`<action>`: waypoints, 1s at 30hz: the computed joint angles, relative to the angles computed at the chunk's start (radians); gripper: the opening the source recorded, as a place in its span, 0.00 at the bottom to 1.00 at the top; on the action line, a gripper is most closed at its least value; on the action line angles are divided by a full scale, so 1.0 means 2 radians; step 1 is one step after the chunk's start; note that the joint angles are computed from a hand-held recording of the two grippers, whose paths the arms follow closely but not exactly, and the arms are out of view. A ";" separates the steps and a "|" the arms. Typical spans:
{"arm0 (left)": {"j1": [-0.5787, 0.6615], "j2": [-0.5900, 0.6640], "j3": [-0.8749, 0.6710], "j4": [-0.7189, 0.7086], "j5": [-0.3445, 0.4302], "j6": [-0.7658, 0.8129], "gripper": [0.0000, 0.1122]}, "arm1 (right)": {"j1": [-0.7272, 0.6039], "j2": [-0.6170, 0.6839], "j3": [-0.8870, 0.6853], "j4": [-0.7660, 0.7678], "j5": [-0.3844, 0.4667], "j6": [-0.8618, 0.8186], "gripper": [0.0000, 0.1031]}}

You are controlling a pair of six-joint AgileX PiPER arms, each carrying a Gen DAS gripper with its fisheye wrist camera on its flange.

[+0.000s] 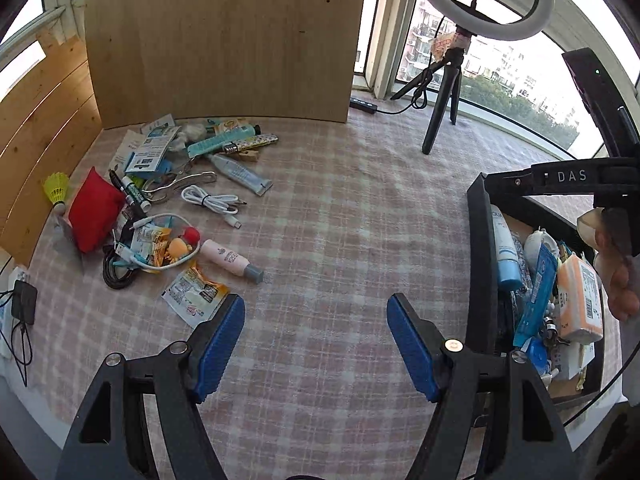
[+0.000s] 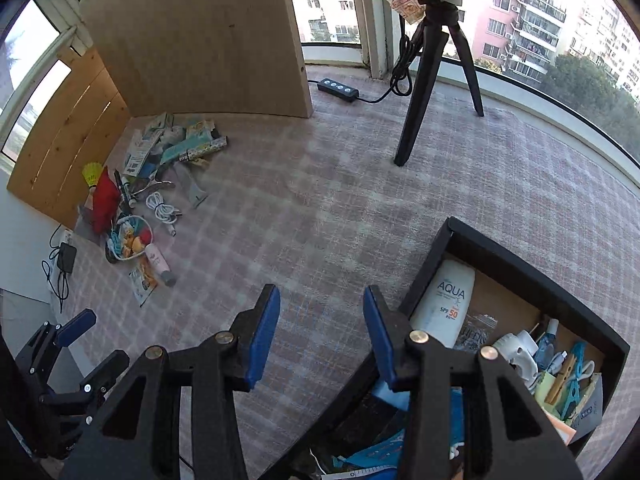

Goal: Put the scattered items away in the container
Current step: 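Move both open tools back to the item pile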

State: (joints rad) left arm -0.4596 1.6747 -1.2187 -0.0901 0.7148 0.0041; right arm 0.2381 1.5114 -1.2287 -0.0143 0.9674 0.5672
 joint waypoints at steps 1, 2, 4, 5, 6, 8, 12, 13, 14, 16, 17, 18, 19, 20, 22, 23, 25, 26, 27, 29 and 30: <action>0.007 0.001 0.003 0.005 0.000 -0.012 0.64 | 0.008 0.010 -0.007 0.002 -0.006 -0.010 0.42; 0.015 0.003 0.007 0.010 -0.002 -0.025 0.64 | 0.018 0.020 -0.015 0.002 -0.010 -0.018 0.42; 0.034 0.006 0.018 0.010 -0.007 -0.042 0.64 | 0.039 0.040 -0.032 -0.001 -0.015 -0.034 0.42; 0.044 0.009 0.022 0.006 -0.008 -0.047 0.64 | 0.049 0.052 -0.042 -0.004 -0.015 -0.044 0.42; 0.056 0.012 0.026 -0.002 -0.009 -0.048 0.64 | 0.060 0.064 -0.054 -0.007 -0.012 -0.052 0.42; 0.077 0.023 0.031 -0.016 -0.008 -0.051 0.64 | 0.077 0.089 -0.076 -0.008 -0.007 -0.072 0.42; 0.105 0.050 0.037 -0.013 -0.014 -0.076 0.64 | 0.096 0.131 -0.120 0.017 0.000 -0.120 0.42; 0.107 0.057 0.037 -0.005 -0.017 -0.086 0.64 | 0.100 0.141 -0.131 0.022 0.001 -0.132 0.42; 0.109 0.065 0.035 -0.001 -0.017 -0.093 0.64 | 0.104 0.153 -0.143 0.025 0.004 -0.143 0.42; 0.113 0.078 0.029 0.000 -0.016 -0.104 0.64 | 0.112 0.178 -0.169 0.029 0.008 -0.158 0.42; 0.116 0.083 0.026 -0.003 -0.017 -0.105 0.64 | 0.116 0.191 -0.183 0.029 0.009 -0.161 0.42; 0.117 0.089 0.022 0.001 -0.017 -0.111 0.64 | 0.120 0.205 -0.197 0.032 0.009 -0.164 0.42; 0.117 0.095 0.018 0.008 -0.018 -0.121 0.64 | 0.123 0.219 -0.213 0.036 0.011 -0.169 0.42; 0.118 0.102 0.013 0.011 -0.019 -0.128 0.64 | 0.127 0.235 -0.231 0.040 0.016 -0.174 0.43; 0.125 0.115 0.001 0.001 -0.015 -0.131 0.64 | 0.138 0.263 -0.263 0.031 0.021 -0.173 0.43; 0.129 0.122 -0.008 -0.004 -0.012 -0.132 0.64 | 0.143 0.275 -0.276 0.025 0.022 -0.173 0.43; 0.134 0.136 -0.026 -0.004 -0.008 -0.141 0.64 | 0.148 0.295 -0.297 0.028 0.024 -0.190 0.43; 0.136 0.142 -0.033 -0.003 -0.007 -0.147 0.64 | 0.150 0.302 -0.303 0.029 0.024 -0.198 0.43; 0.140 0.148 -0.041 -0.007 -0.004 -0.149 0.64 | 0.151 0.307 -0.306 0.027 0.024 -0.204 0.42; 0.146 0.160 -0.055 -0.017 0.001 -0.148 0.64 | 0.154 0.315 -0.308 0.021 0.023 -0.211 0.43; 0.147 0.165 -0.062 -0.018 0.004 -0.150 0.64 | 0.153 0.316 -0.306 0.020 0.021 -0.213 0.42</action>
